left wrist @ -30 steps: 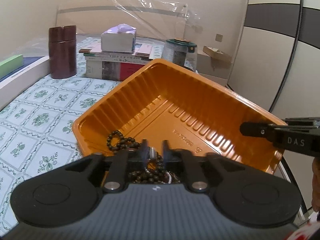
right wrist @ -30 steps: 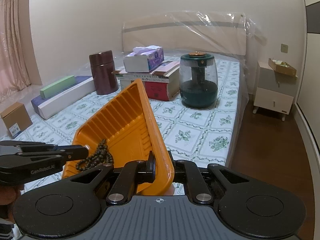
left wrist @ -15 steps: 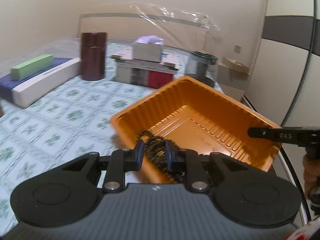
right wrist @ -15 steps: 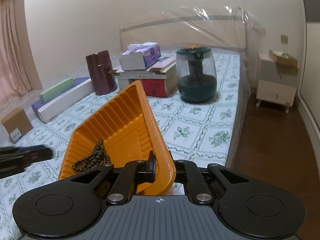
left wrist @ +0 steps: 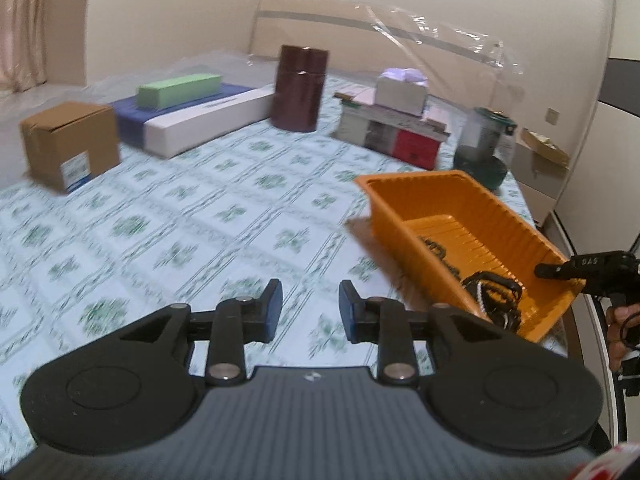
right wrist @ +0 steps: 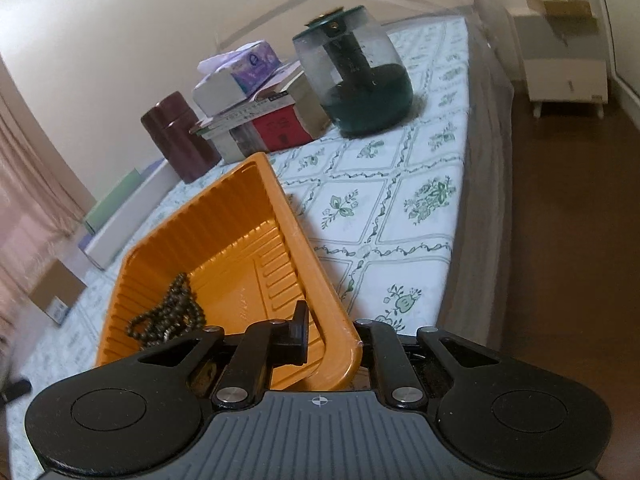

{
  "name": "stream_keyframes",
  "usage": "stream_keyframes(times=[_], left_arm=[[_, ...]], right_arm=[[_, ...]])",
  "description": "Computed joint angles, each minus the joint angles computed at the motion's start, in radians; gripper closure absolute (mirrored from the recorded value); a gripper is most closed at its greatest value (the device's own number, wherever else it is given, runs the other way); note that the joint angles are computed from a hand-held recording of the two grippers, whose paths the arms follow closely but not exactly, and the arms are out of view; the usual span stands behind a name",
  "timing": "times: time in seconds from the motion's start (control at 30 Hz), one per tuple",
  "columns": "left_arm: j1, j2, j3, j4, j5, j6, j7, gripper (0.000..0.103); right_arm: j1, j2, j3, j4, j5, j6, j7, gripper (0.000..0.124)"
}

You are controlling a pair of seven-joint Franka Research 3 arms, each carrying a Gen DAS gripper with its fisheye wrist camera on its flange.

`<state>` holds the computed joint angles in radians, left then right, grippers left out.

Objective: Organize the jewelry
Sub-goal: 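Set the orange tray on the bed and open the right tool while the left tool withdraws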

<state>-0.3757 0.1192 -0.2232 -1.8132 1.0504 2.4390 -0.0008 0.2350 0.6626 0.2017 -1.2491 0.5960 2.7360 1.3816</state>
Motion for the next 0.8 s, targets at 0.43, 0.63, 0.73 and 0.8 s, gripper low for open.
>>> stream_keyframes(times=[0.43,0.63,0.73,0.8], left_arm=[[-0.026,-0.098,-0.068,-0.092,-0.116,-0.161,-0.101,0.012],[-0.054,-0.126,-0.102,-0.095,-0.127,-0.259,-0.151,0.001],[-0.067,-0.14,-0.116,-0.098,-0.131,-0.292,-0.172,0.001],[-0.078,-0.14,-0.127,-0.085,-0.146,-0.342,-0.176,0.001]], right_arm=[[0.143,-0.259,-0.137,-0.322,-0.205,0.208,0.185,0.045],[0.064,-0.357,0.029,-0.388,-0.1,0.076,-0.091,0.041],[0.081,-0.377,0.034,-0.392,-0.051,-0.022,-0.17,0.04],[0.105,-0.391,0.02,-0.404,-0.044,-0.053,-0.186,0.04]])
